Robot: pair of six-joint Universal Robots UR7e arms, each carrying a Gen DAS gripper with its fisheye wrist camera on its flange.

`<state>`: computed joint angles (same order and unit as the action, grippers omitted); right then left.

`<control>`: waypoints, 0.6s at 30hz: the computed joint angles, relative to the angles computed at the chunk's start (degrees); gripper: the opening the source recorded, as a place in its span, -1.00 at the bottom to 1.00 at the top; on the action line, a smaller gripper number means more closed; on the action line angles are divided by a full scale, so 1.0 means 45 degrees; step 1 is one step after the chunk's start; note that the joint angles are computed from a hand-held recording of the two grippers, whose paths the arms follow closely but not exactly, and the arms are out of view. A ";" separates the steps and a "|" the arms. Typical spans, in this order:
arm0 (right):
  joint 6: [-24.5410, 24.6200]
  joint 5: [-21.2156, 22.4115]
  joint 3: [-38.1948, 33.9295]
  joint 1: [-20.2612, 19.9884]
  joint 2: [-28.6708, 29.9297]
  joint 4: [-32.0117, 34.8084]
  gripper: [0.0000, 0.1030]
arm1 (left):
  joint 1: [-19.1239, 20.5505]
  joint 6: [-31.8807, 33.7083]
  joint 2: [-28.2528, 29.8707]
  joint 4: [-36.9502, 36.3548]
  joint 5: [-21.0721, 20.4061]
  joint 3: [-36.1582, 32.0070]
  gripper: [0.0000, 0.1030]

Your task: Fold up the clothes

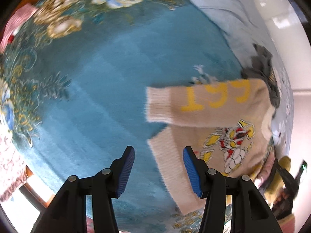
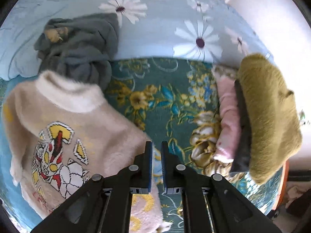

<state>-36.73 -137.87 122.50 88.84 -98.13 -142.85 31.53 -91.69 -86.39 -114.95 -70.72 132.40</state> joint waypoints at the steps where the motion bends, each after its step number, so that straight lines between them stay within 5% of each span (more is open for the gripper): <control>1: 0.0180 0.0078 0.0112 0.0164 -0.0245 0.0013 -0.56 | 0.0092 -0.0083 -0.0157 -0.0159 -0.0002 0.0208 0.14; 3: 0.0570 0.0298 0.0369 0.0350 -0.0844 0.0827 -0.41 | 0.0405 -0.0080 -0.0442 -0.1021 -0.0098 0.0778 0.17; 9: 0.2218 0.0139 0.1412 0.0972 -0.3125 0.4688 -0.40 | 0.1968 -0.0151 -0.0289 -0.5426 -0.0401 0.2493 0.18; 11: 0.2597 -0.0193 0.1748 0.1224 -0.3705 0.5774 -0.40 | 0.2478 -0.0238 0.0376 -0.7228 -0.0507 0.2878 0.18; 18: 0.4201 -0.0970 0.2094 0.2184 -0.3905 0.7899 -0.40 | 0.3407 0.0173 0.2706 -0.9734 -0.0863 0.2703 0.18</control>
<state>-17.83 -142.23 131.92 98.67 -115.70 -107.31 46.86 -90.92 -74.21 -158.75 -74.60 144.57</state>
